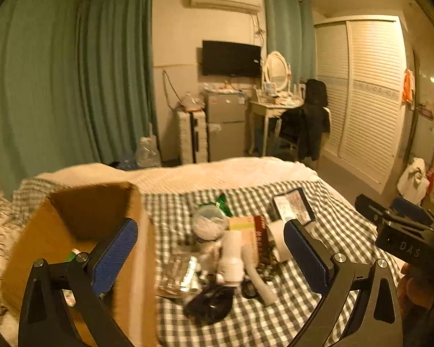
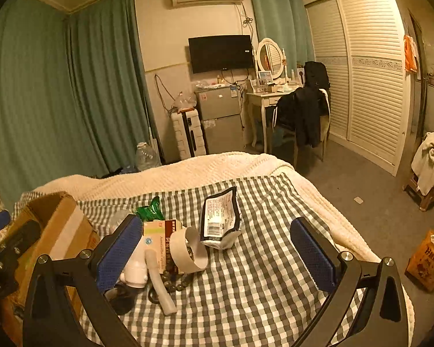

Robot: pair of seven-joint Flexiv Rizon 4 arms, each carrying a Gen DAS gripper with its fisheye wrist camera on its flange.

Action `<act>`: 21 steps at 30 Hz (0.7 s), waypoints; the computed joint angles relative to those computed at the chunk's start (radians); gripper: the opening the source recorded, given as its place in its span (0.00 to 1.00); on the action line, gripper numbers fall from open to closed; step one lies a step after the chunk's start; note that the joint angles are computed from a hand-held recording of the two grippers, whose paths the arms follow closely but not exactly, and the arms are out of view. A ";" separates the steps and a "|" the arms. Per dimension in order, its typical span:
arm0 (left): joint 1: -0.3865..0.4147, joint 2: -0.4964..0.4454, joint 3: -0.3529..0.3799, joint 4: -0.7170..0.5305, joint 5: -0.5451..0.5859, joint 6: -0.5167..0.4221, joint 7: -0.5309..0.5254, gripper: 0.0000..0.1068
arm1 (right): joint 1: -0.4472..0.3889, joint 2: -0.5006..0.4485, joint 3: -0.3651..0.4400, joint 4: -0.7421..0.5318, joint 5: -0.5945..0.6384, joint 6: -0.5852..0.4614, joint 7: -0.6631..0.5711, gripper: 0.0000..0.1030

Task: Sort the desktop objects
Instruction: 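Move both tools back over the items on the bedspread, then grasp the white cup with the left tool while the right tool grasps the tape roll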

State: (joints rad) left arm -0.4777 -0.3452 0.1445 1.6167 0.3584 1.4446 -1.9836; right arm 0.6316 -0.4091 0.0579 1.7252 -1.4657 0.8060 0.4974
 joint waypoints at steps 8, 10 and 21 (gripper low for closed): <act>0.004 -0.102 -0.030 -0.079 -0.045 -0.062 0.080 0.88 | -0.016 -0.034 -0.008 -0.009 0.034 0.036 -0.013 0.99; 0.034 -0.119 -0.072 -0.080 -0.090 -0.071 0.131 0.86 | -0.019 -0.045 -0.013 -0.013 0.042 0.059 -0.026 0.96; 0.037 -0.237 -0.064 -0.164 -0.175 -0.157 0.195 0.77 | -0.011 -0.150 -0.056 -0.082 0.172 0.187 -0.177 0.83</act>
